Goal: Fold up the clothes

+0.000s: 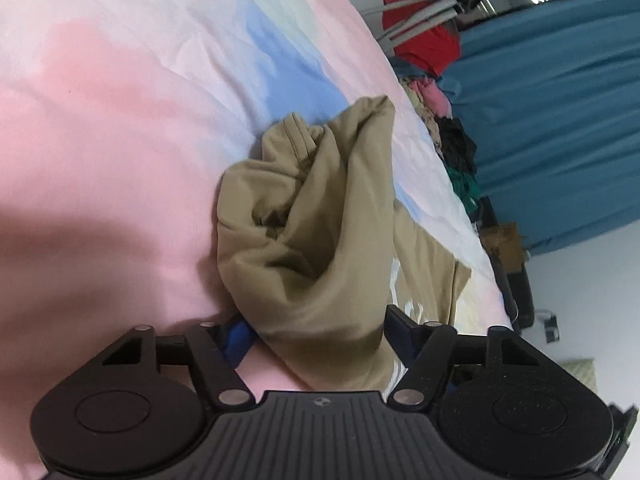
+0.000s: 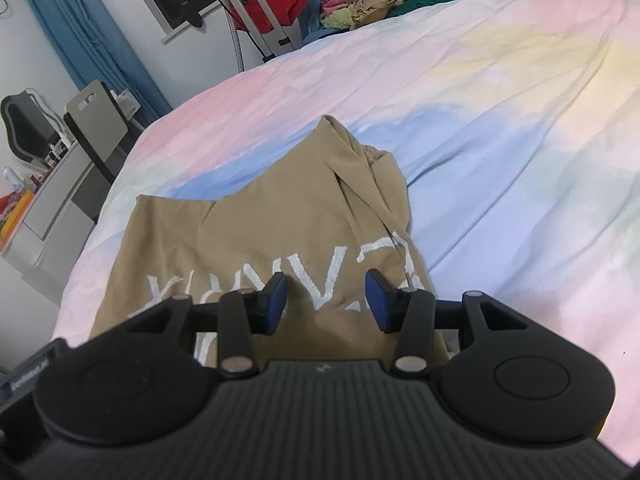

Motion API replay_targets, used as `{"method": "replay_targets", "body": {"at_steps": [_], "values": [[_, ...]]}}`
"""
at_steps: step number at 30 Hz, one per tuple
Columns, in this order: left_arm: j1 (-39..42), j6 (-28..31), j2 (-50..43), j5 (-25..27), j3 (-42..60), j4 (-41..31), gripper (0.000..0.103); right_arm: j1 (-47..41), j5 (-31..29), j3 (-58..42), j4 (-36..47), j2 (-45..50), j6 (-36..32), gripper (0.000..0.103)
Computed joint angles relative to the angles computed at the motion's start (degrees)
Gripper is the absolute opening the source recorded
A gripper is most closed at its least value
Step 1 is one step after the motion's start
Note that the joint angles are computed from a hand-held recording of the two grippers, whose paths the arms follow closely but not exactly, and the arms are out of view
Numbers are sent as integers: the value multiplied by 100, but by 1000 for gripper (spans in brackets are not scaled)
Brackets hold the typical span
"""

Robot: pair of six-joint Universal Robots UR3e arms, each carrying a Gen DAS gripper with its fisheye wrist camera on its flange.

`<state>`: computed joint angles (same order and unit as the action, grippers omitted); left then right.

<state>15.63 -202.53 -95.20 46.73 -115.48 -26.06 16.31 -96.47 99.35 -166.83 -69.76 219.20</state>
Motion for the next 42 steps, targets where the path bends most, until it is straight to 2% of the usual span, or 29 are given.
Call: {"method": "replay_targets", "body": {"at_steps": [4,7,9,11,12,13,16,20,23,26,30,33,36,40,42], "values": [[284,52,99,-297,-241,94,47,-89,85,188,-166,-158,176,46],[477,-50,110,-649,-394,291,38,-343,461,786,-777,-616,735,48],[505,-9,119,-728,-403,360,34,-721,1239,1424,-1662,-923,1244,50],[511,54,159,-752,-429,414,32,-1192,2346,2051,-2955,-888,1983,68],[513,83,178,-762,-439,439,32,-1380,2851,2250,-3565,-721,2434,87],[472,28,121,-739,-404,507,31,-1490,3257,2337,-3993,-507,2840,91],[339,-150,-68,-659,-278,713,31,-1600,4185,2262,-4692,197,3741,91],[342,-153,-76,-637,-255,758,31,-1406,4700,1774,-4786,990,4303,91],[390,-87,35,-661,-346,763,30,-1334,4692,1656,-4601,1219,4435,91],[392,-126,79,-675,-398,845,29,-1365,4311,1831,-4270,1076,4415,91],[348,-210,-22,-666,-420,1035,28,-1413,3793,2130,-4639,1025,4758,88],[394,-98,86,-708,-464,981,28,-1320,3365,2177,-4371,812,4585,77],[441,128,331,-731,-563,861,27,-1302,3179,2216,-4318,787,4519,65],[471,440,766,-746,-705,570,26,-1286,2911,2326,-4355,718,4457,44],[436,414,978,-678,-656,371,26,-1157,2651,2339,-4231,565,4354,35]]}}
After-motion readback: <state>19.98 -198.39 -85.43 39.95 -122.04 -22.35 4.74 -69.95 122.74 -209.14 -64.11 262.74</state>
